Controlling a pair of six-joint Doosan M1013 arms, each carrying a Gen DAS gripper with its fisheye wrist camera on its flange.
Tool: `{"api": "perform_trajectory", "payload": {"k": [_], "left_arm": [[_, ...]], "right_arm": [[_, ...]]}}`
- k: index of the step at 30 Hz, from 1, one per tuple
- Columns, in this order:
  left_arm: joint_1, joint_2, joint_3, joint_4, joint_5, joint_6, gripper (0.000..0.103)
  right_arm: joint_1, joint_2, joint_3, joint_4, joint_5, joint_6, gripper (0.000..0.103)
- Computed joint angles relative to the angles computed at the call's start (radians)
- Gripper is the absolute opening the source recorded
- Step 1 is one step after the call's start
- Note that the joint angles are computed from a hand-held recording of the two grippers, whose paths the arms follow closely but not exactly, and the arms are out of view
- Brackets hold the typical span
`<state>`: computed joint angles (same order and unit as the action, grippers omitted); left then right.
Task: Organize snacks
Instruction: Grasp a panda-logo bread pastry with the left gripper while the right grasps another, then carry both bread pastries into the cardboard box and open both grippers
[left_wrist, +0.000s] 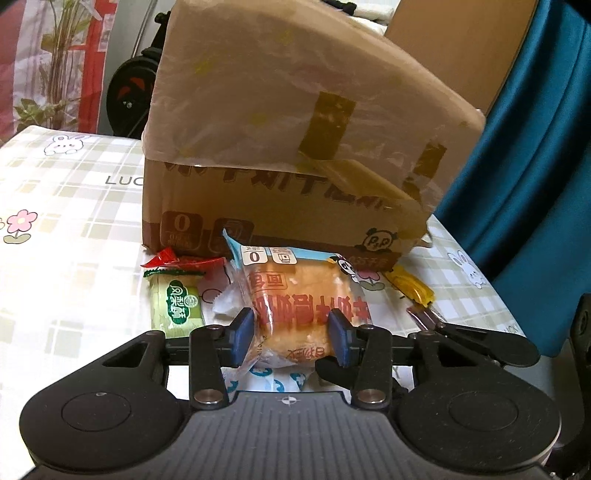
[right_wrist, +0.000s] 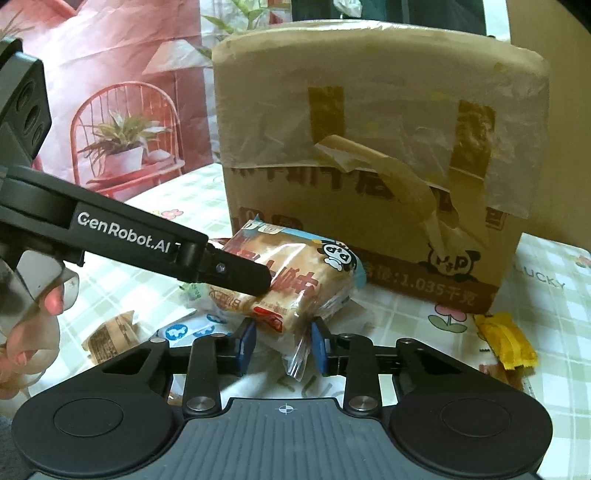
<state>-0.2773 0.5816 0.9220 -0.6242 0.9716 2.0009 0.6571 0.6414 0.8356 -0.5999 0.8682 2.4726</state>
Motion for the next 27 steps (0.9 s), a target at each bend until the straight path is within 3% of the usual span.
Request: {"api": "perform_trajectory", "payload": {"k": [17,27], "left_arm": [[-0.017,-0.130,0.119,-0.018,-0.149,0.105,0.046],[-0.023,-0.133,0.048,-0.103,-0.199,0.206,0.046]], "right_arm": [[0.037,-0.074,0.071,-0.209,-0.076,0.151,0.029],[0.025,-0.087,0.015,-0.335,-0.110,0.163,0.029]]}}
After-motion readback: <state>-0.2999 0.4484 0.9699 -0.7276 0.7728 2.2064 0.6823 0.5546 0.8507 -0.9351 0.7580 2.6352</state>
